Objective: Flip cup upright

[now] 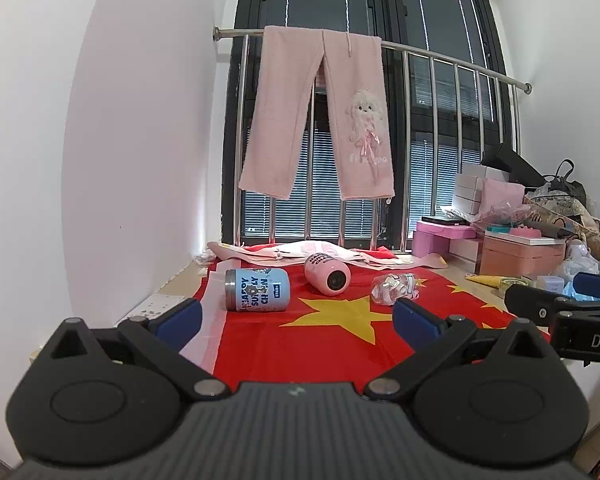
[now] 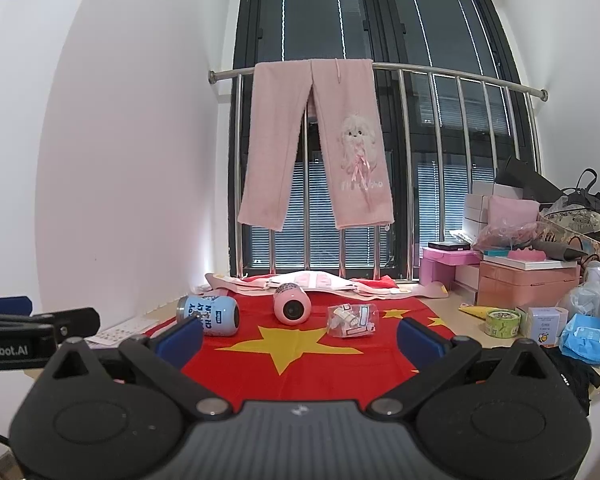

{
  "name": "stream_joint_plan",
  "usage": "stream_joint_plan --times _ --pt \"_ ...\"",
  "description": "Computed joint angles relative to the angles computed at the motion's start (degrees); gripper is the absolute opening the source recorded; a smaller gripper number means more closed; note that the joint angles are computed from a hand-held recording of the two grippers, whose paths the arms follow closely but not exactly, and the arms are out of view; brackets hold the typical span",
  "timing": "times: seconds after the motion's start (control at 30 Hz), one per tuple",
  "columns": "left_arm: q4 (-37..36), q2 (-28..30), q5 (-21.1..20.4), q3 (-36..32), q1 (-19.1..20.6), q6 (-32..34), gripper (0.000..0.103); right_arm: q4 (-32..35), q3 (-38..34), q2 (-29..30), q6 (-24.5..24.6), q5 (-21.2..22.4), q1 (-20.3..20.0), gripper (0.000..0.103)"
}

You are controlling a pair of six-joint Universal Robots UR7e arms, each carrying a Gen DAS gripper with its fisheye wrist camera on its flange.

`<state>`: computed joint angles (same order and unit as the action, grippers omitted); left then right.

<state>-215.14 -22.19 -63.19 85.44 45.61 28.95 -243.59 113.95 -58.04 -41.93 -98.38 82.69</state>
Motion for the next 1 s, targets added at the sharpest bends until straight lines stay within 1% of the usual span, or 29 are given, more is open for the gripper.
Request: stream_joint_plan --times 1.0 --pt "-0.33 0.34 -0.52 -0.31 0.18 0.62 0.103 -0.08 0.17 -0.12 0.15 0.24 -0.17 0.103"
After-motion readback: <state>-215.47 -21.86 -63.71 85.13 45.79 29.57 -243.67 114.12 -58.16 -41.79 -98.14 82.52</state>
